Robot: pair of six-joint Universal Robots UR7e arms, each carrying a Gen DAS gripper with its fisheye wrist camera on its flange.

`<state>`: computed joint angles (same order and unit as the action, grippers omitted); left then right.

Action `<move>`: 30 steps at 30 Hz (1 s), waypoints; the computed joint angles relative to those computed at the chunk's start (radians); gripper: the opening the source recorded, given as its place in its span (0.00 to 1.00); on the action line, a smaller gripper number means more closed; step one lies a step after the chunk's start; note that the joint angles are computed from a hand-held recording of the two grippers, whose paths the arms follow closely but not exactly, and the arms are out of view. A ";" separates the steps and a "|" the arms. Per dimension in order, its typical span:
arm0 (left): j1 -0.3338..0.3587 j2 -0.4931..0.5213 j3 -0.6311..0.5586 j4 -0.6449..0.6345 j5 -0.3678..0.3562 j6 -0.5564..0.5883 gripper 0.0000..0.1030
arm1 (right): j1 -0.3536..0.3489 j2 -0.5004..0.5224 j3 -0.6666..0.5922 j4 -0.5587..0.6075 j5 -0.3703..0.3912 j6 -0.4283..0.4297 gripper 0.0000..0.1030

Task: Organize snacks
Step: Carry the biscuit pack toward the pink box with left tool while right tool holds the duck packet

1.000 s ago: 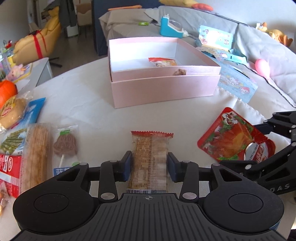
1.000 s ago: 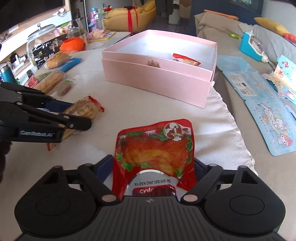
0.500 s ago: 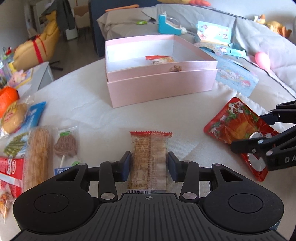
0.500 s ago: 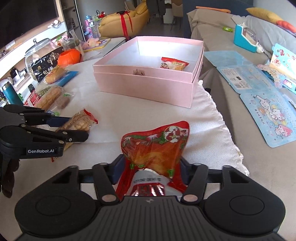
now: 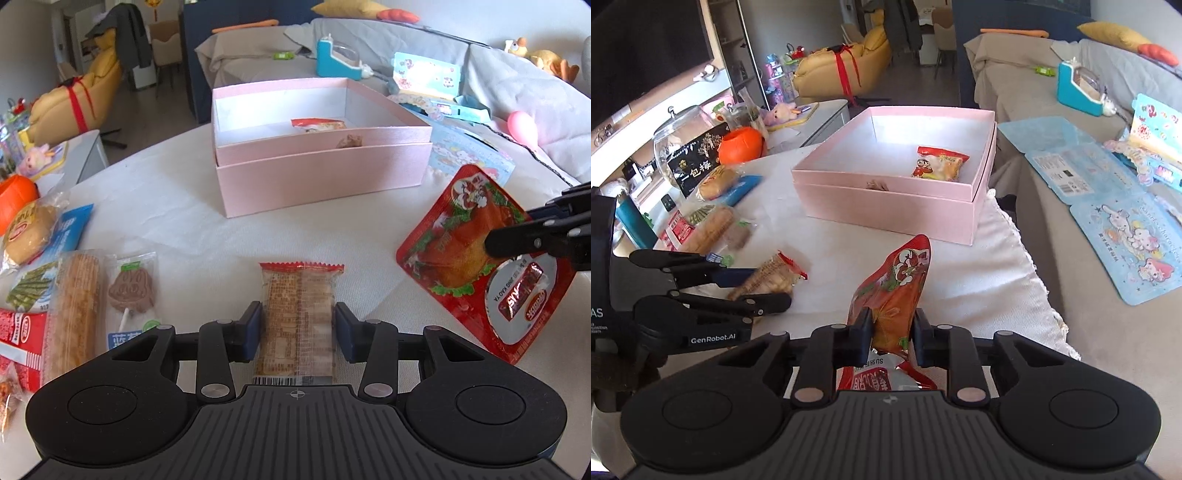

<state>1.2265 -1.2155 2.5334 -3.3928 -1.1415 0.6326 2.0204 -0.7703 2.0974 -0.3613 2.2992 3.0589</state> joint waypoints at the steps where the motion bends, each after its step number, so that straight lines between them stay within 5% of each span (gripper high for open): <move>1: 0.001 0.000 0.001 -0.004 -0.001 0.001 0.46 | 0.001 0.005 -0.004 0.003 0.006 -0.003 0.22; 4: 0.001 0.003 0.004 -0.015 -0.001 0.001 0.46 | 0.017 0.044 -0.035 0.021 0.061 -0.030 0.39; 6: 0.001 0.005 0.006 -0.020 -0.001 0.000 0.46 | 0.016 0.070 -0.046 0.015 0.083 -0.045 0.69; 12: 0.009 0.007 0.009 -0.039 -0.013 0.006 0.46 | -0.036 0.118 -0.067 0.015 0.051 -0.010 0.83; 15: 0.007 0.005 0.010 -0.037 -0.012 0.004 0.46 | -0.020 0.158 -0.072 -0.051 0.078 -0.077 0.93; 17: 0.007 0.002 0.011 -0.032 -0.013 0.004 0.46 | -0.011 0.169 -0.067 -0.097 0.093 -0.139 0.90; 20: 0.006 0.001 0.010 -0.029 -0.012 0.003 0.46 | -0.020 0.137 -0.075 0.005 0.048 -0.098 0.75; 22: 0.005 0.001 0.012 -0.030 -0.010 0.002 0.46 | 0.001 0.148 -0.092 0.032 0.095 -0.113 0.65; 25: 0.006 0.000 0.009 -0.027 -0.012 0.004 0.46 | 0.048 0.172 -0.113 0.032 0.175 -0.159 0.60; 30: 0.007 0.000 0.010 -0.027 -0.013 0.004 0.46 | 0.065 0.133 -0.085 -0.007 0.140 -0.163 0.58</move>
